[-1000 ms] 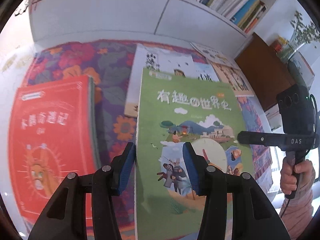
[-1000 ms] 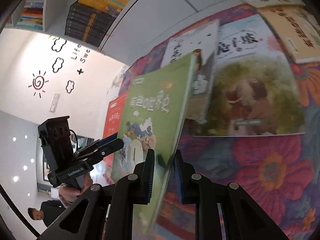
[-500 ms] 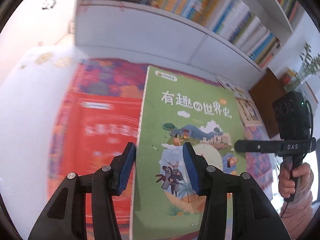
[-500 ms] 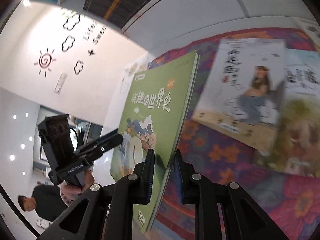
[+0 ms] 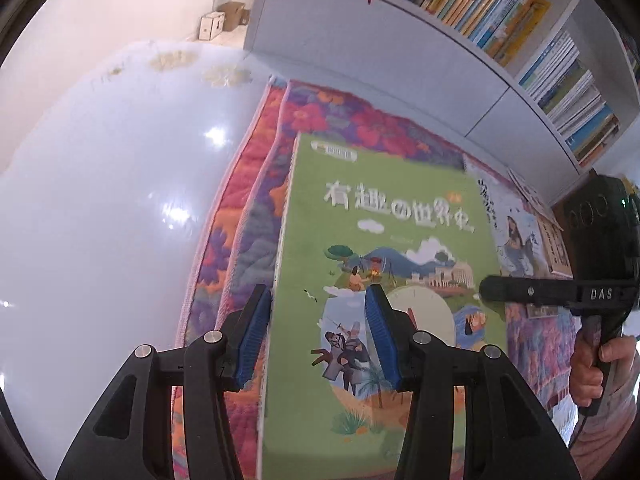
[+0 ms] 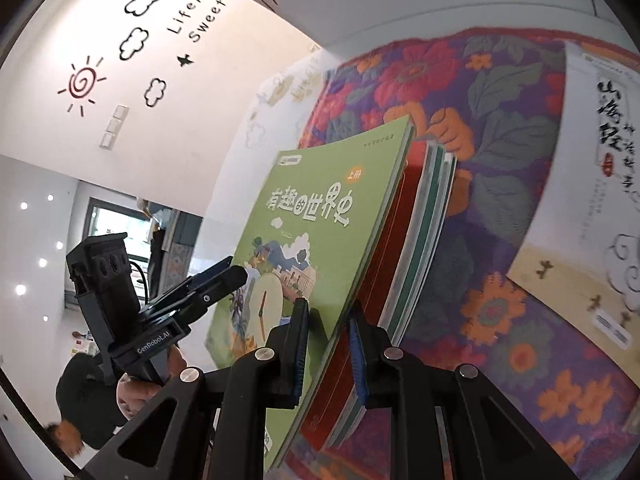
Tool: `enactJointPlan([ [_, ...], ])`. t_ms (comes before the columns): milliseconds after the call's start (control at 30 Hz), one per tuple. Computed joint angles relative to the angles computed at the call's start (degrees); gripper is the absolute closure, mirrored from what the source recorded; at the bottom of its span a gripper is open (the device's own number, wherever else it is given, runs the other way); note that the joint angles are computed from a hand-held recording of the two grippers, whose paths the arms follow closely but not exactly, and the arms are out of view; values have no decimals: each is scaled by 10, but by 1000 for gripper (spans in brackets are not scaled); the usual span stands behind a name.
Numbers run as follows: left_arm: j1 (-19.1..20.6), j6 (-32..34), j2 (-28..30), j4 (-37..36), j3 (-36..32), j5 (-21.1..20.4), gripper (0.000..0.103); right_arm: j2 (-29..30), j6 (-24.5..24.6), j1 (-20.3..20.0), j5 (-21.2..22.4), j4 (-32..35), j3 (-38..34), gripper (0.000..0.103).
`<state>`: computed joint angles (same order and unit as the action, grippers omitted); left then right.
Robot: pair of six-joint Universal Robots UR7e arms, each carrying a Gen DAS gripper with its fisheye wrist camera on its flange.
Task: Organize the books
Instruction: 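Lower the green book onto the red book with both grippers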
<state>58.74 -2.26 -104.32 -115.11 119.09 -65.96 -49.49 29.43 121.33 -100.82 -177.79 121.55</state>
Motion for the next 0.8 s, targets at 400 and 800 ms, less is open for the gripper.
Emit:
enactJointPlan([
  [400, -1, 16, 1, -17, 7, 5, 58, 14, -5, 10, -40, 19, -20, 79],
  [800, -11, 16, 3, -21, 13, 22, 58, 18, -6, 18, -62, 39, -34, 77],
])
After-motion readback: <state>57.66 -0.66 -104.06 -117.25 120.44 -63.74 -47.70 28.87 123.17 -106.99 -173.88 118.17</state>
